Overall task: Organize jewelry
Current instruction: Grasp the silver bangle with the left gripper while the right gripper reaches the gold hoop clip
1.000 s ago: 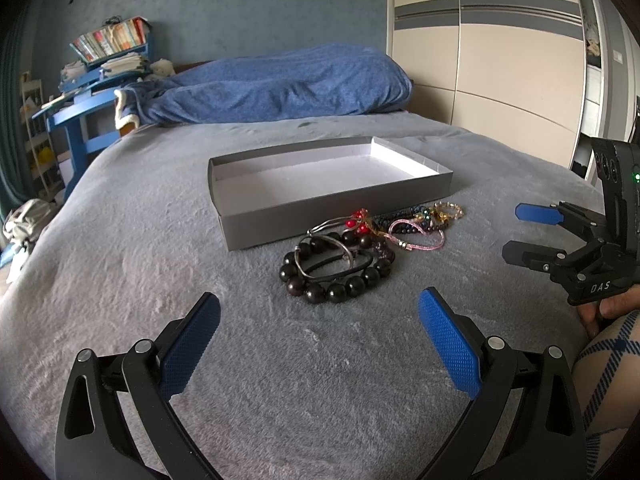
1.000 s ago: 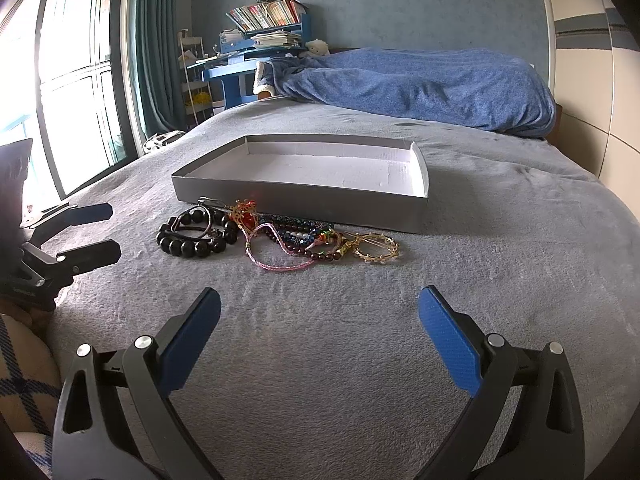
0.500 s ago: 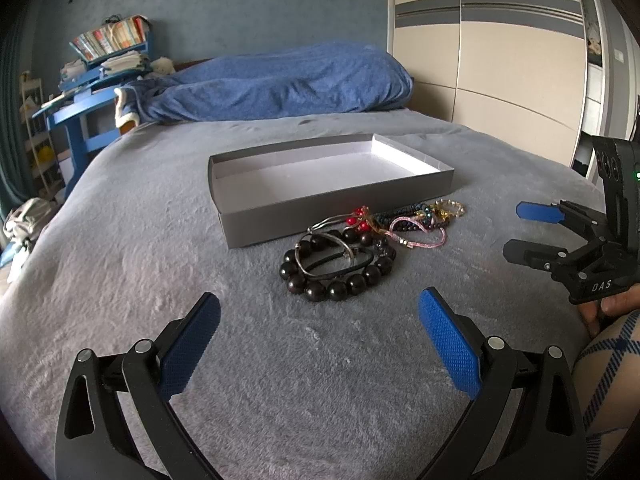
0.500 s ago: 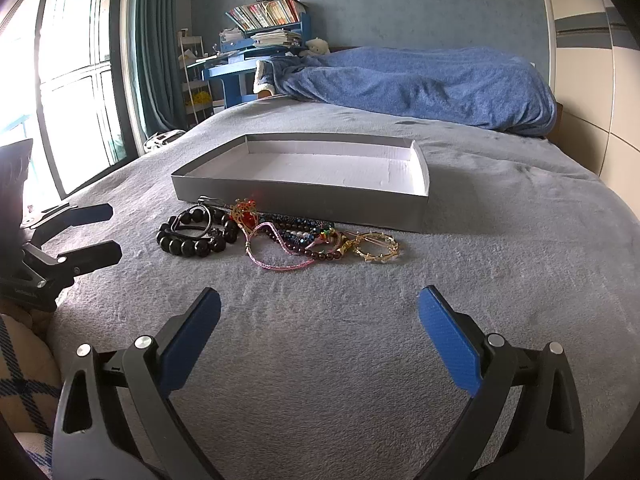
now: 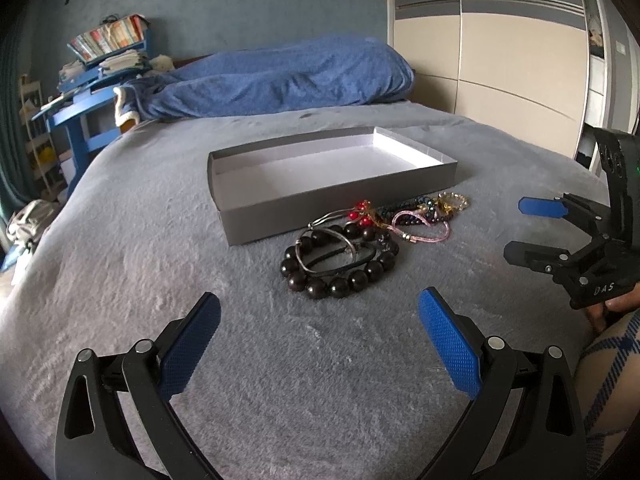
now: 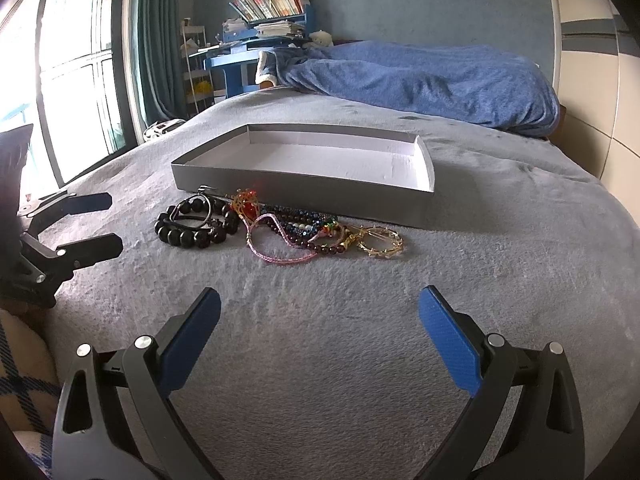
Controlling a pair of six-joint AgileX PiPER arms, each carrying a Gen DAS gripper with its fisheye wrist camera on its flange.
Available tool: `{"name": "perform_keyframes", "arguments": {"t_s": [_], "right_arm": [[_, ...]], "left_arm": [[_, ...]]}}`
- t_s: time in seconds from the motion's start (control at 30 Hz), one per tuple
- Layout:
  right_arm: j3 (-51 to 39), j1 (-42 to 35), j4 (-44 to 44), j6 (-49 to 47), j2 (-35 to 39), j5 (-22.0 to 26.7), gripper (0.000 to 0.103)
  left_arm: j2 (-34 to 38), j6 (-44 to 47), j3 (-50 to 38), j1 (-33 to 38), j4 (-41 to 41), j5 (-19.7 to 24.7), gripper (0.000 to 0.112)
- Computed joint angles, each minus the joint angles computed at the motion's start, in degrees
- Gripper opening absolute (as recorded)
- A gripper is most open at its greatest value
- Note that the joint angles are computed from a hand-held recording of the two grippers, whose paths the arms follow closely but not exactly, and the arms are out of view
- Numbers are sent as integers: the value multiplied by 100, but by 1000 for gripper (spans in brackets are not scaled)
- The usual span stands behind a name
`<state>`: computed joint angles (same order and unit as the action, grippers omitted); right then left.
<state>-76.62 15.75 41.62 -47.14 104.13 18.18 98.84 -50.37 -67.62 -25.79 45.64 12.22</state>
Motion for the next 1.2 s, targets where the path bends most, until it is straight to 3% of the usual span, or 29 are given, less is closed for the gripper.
{"name": "perform_keyframes", "arguments": {"t_s": [0.13, 0.4, 0.67, 0.8, 0.97, 1.2], "right_arm": [[-33, -32, -103, 105, -5, 73, 98], [-147, -63, -285, 303, 46, 220, 98], [-249, -88, -482, 556, 102, 337, 98], [-403, -102, -749, 874, 180, 493, 98], [-483, -135, -820, 1010, 218, 592, 98], [-677, -198, -821, 1131, 318, 812, 98]], "left_arm": [[39, 658, -177, -31, -583, 189, 97], [86, 1061, -418, -68, -979, 488, 97], [115, 986, -573, -159, -825, 725, 97], [138, 1917, -734, -9, -1801, 716, 95], [284, 2658, -1103, 118, -2554, 895, 73], [751, 3460, -2013, 76, -2887, 1346, 62]]}}
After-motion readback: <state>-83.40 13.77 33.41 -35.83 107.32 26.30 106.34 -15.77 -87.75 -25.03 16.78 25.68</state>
